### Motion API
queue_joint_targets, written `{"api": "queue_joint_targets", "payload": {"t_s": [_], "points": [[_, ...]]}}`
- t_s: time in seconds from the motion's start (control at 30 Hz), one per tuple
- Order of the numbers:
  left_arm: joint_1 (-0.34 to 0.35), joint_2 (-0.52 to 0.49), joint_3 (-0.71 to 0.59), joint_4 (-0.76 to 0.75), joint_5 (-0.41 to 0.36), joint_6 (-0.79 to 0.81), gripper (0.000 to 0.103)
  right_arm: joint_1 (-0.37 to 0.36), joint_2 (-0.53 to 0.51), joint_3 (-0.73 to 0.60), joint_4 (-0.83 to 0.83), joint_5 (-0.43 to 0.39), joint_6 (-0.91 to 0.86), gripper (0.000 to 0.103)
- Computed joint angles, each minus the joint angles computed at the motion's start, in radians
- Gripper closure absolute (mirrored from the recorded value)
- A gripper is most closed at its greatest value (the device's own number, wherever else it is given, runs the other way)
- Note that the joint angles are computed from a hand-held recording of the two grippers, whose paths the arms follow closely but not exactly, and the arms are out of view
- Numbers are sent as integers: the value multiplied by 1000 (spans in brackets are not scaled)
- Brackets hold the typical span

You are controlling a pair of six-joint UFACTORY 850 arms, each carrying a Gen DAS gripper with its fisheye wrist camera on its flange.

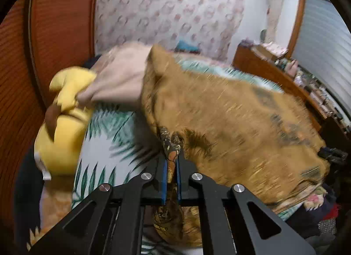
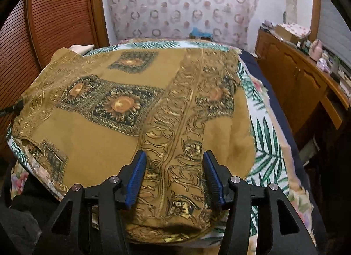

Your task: Fold small clothes

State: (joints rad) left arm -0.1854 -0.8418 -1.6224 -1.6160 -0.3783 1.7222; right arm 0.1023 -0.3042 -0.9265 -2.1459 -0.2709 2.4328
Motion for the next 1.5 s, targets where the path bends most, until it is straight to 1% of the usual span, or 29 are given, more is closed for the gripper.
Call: {"api": "queue_joint_targets", "payload": {"t_s": [0.03,0.13,0.23,0.33,0.57,0.63,0.8,1.0,1.23,1.3,1.4,1.43,1.5], "points": [[-2,15,7,-33,-24,33,96,1,2,1,-4,-1,5,47],[-15,40,2,-63,-83,69,96,2,5,1,3,-2,0,47],[-37,44,-30,-49,-129,67,96,5,9,7,-8,-11,20,47],[-67,40,-72,-6,-181,32,96,7,27,31,-33,-29,59,47],[-151,20,-148,58,-234,13,96,-6,97,105,-190,-59,230,47],[-178,10,-177,86,-245,-6,96,-9,115,125,-218,-69,260,47],[-222,-9,-241,163,-278,-70,96,-22,152,174,-324,-82,361,47],[-285,-13,-274,228,-292,-99,96,-50,181,219,-455,-99,484,47],[-335,-26,-316,315,-322,-163,96,-90,205,266,-570,-133,603,47],[-349,-40,-336,354,-308,-201,96,-96,202,271,-578,-138,618,47],[-368,-65,-369,460,-277,-290,96,-105,199,279,-585,-141,633,47],[-369,-70,-375,472,-273,-295,93,-109,196,279,-589,-141,639,47],[-367,-52,-343,451,-256,-259,83,-107,196,279,-582,-141,637,47]]}}
